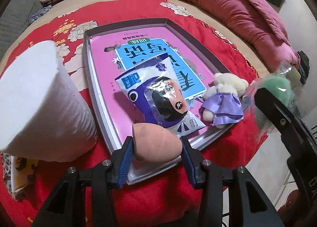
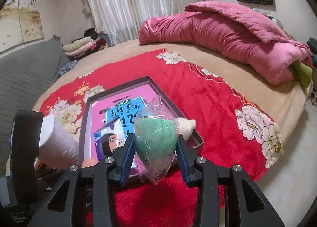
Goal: Organize soft objects
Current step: 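Carry both sponges over the grey tray with both tools, then open right tool dropping the green sponge into the tray beside the bear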
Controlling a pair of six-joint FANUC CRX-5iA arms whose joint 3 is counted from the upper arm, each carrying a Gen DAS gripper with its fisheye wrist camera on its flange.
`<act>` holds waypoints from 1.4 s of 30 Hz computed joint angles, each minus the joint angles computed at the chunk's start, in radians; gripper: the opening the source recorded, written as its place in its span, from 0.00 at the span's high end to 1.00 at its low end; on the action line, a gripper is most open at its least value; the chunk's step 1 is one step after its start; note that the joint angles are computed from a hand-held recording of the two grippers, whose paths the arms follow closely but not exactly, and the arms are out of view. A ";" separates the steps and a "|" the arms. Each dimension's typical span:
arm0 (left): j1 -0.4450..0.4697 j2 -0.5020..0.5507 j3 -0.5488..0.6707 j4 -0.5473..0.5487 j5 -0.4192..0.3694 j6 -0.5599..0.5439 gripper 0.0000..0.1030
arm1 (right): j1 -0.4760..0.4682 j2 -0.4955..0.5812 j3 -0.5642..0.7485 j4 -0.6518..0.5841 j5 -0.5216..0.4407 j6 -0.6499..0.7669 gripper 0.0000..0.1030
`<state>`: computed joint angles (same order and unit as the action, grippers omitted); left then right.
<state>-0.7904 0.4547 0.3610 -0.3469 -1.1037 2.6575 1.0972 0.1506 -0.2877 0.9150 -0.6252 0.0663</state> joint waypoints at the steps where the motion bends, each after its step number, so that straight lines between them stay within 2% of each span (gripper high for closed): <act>1: 0.001 0.000 -0.001 0.000 0.006 0.001 0.55 | -0.003 0.005 0.006 -0.013 0.005 0.014 0.60; 12: 0.004 -0.015 -0.035 -0.001 0.053 0.002 0.55 | -0.014 0.099 0.152 -0.253 0.023 0.292 0.59; 21: 0.009 -0.023 -0.049 0.007 0.072 -0.003 0.55 | -0.017 0.173 0.261 -0.399 -0.044 0.460 0.59; 25: 0.008 -0.023 -0.050 0.004 0.075 -0.005 0.55 | -0.020 0.195 0.290 -0.436 -0.062 0.494 0.59; 38: 0.007 -0.023 -0.049 0.005 0.075 -0.003 0.55 | -0.023 0.184 0.268 -0.430 -0.030 0.466 0.58; 42: 0.007 -0.022 -0.047 0.004 0.072 -0.002 0.55 | -0.023 0.184 0.269 -0.437 -0.030 0.470 0.54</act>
<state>-0.7837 0.4329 0.3137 -0.3432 -1.0317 2.6558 1.0742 0.3343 -0.0183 0.4779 -0.6557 0.5366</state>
